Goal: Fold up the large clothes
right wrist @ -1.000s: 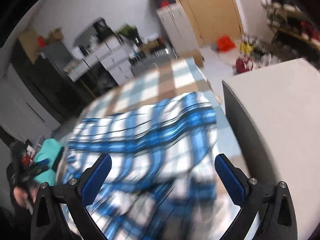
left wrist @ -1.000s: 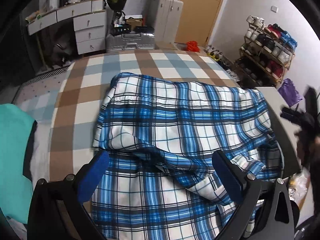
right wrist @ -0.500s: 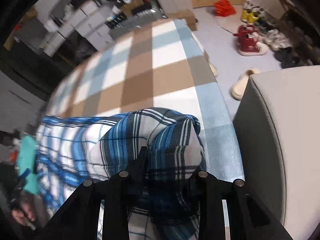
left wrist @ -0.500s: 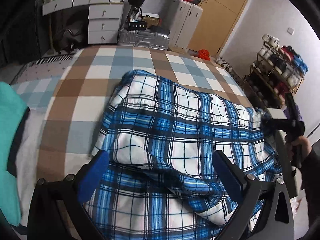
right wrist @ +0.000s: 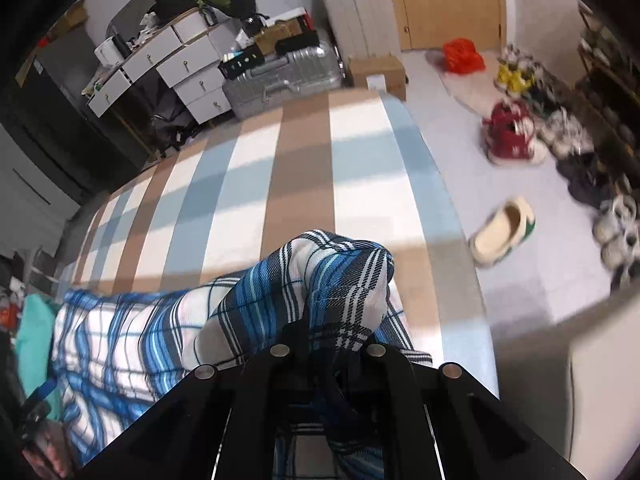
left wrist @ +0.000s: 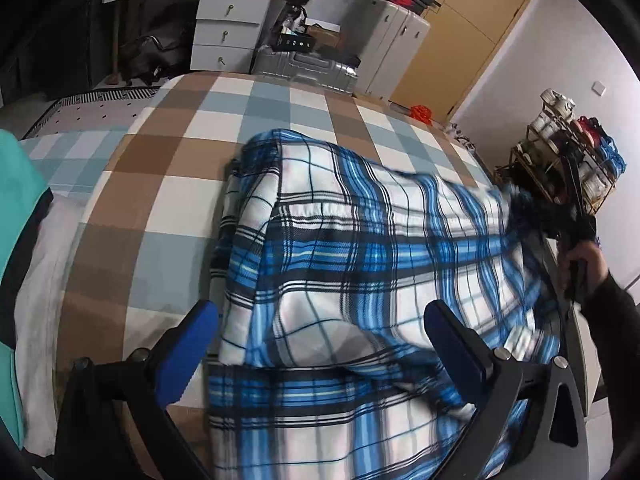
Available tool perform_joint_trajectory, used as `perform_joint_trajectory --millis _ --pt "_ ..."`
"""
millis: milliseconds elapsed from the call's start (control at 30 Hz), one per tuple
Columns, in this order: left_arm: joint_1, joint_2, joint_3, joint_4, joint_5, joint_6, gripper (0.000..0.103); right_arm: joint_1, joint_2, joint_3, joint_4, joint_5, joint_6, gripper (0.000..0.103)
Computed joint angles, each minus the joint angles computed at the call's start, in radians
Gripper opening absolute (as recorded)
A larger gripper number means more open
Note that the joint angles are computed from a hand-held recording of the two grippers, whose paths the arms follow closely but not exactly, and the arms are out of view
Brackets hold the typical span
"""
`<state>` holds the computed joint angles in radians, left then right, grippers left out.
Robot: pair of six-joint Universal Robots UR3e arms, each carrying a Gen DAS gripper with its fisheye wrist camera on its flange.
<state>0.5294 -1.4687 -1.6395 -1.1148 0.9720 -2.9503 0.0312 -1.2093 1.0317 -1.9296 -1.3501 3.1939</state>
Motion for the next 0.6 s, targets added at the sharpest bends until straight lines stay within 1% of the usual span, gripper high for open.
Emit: perform_joint_trajectory --millis 67,100,133,167,200,233,267,300,333,367,400,433,467,500,533,567,600 --pt "-0.027 -0.002 0.007 0.002 0.020 0.014 0.101 0.008 0.142 -0.209 0.101 0.002 0.007 0.008" --pt "-0.034 -0.002 0.007 0.002 0.025 0.020 0.101 0.012 0.194 -0.278 0.142 -0.007 0.003 0.008" --pt "-0.046 0.004 0.011 -0.014 0.031 0.026 0.101 0.014 0.216 -0.304 0.176 -0.012 -0.009 0.010" --pt "-0.046 0.007 0.011 -0.028 0.028 0.032 0.101 0.008 0.201 -0.289 0.200 -0.007 -0.030 0.013" --pt "-0.049 0.023 0.010 -0.059 0.023 0.040 0.101 -0.001 0.161 -0.232 0.185 0.002 -0.042 0.015" --pt "-0.043 0.041 0.007 -0.093 0.009 0.061 0.101 -0.018 0.085 -0.133 0.157 0.019 -0.043 0.025" --pt "-0.042 0.059 0.004 -0.125 0.006 0.076 0.101 -0.042 0.005 -0.028 0.125 0.051 -0.045 0.057" --pt "-0.042 0.082 0.002 -0.162 0.016 0.090 0.101 -0.063 -0.084 0.077 0.089 0.076 -0.049 0.076" --pt "-0.039 0.108 0.001 -0.199 0.030 0.097 0.101 -0.091 -0.188 0.182 0.062 0.101 -0.099 0.096" --pt "-0.031 0.134 -0.002 -0.234 0.033 0.102 0.101 -0.095 -0.293 0.277 0.031 0.083 -0.073 0.099" --pt "-0.012 0.168 -0.005 -0.294 0.014 0.130 0.101 -0.134 -0.398 0.369 0.031 0.144 -0.104 0.099" --pt "0.009 0.201 -0.009 -0.349 -0.006 0.160 0.101 -0.154 -0.502 0.419 0.082 0.151 -0.094 0.099" --pt "0.026 0.250 -0.027 -0.378 -0.006 0.171 0.101 -0.184 -0.607 0.473 0.112 0.194 -0.093 0.100" --pt "0.047 0.306 -0.048 -0.403 -0.006 0.185 0.101 -0.241 -0.712 0.516 0.180 0.285 -0.136 0.100" --pt "0.066 0.350 -0.059 -0.437 -0.015 0.201 0.101 -0.258 -0.816 0.518 0.330 0.357 -0.184 0.101" --pt "0.099 0.404 -0.071 -0.483 -0.030 0.224 0.101 -0.271 -0.909 0.546 0.416 0.418 -0.227 0.103" --pt "0.134 0.466 -0.088 -0.517 -0.040 0.241 0.101 -0.242 -0.959 0.546 0.487 0.440 -0.244 0.103"
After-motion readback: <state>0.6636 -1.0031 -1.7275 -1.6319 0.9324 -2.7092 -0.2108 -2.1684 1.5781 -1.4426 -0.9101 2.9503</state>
